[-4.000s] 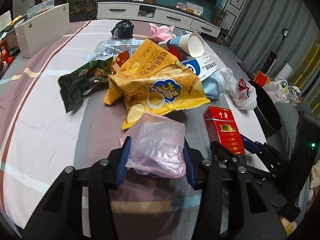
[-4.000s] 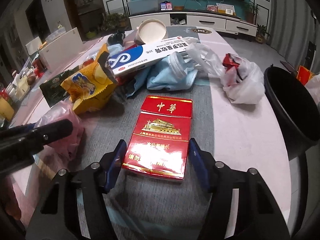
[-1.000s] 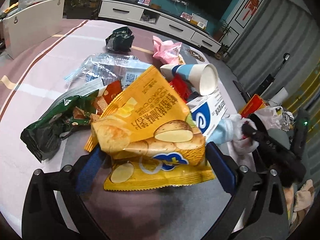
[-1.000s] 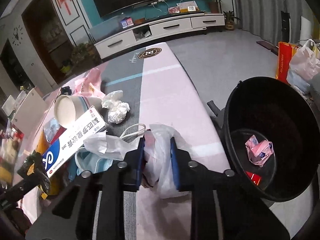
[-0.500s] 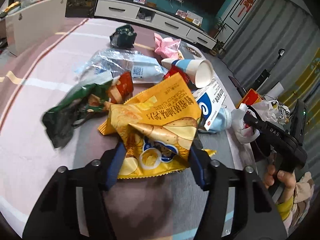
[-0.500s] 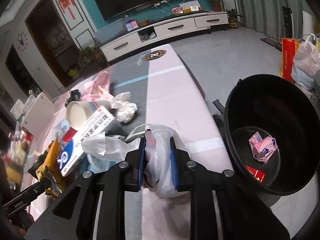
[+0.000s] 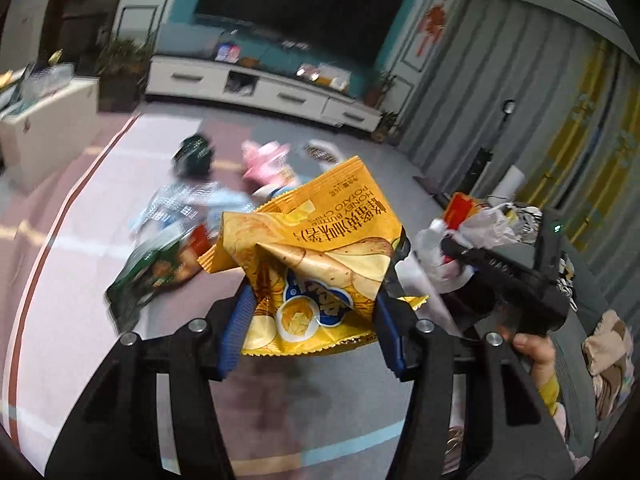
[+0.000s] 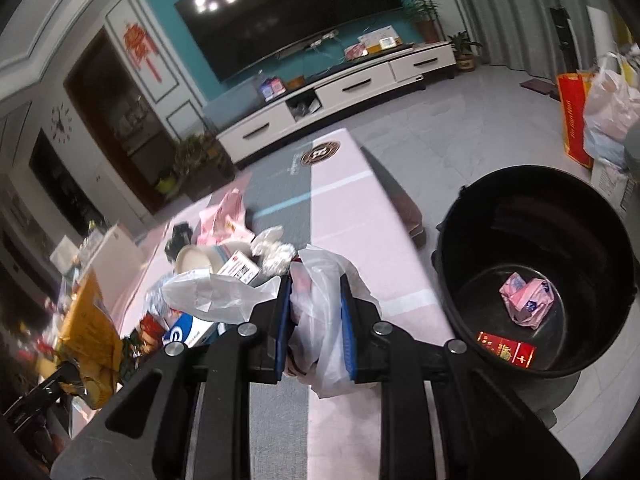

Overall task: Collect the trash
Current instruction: 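Grasp the white plastic bag with the right tool while the left tool grasps the yellow chip bag, then move both bags over the black bin and release them inside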

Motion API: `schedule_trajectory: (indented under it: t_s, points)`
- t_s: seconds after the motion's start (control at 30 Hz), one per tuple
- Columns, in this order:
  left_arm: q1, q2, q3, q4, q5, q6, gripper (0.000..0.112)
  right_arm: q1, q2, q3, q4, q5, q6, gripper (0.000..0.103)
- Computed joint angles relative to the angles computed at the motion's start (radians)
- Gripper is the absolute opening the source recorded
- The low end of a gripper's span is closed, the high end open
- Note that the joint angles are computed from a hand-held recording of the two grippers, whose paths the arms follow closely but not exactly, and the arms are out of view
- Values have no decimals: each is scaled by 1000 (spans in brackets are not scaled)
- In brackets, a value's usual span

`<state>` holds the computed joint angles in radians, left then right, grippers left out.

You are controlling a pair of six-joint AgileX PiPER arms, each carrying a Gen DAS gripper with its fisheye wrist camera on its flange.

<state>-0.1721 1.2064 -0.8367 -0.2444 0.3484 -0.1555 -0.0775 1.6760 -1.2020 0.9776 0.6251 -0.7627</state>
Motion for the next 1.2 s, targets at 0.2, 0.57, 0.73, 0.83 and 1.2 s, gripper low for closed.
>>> schedule_trajectory:
  t_s: [0.2, 0.57, 0.73, 0.83, 1.2]
  points:
    - [-162, 145, -151, 162, -28, -175, 57, -97, -26, 13, 64, 17, -52, 23]
    - [-379, 588, -637, 353, 62, -309, 57, -303, 1, -6, 97, -12, -32, 23]
    - [-409, 785, -882, 215, 144, -189, 57, -358, 50, -46, 59, 2, 83, 23]
    - [-419, 881, -1010, 161, 187, -140, 58, -396, 81, -59, 71, 19, 115, 25]
    - [-423, 1088, -1305, 166, 345, -143, 76, -447, 135, -92, 98, 57, 171, 58]
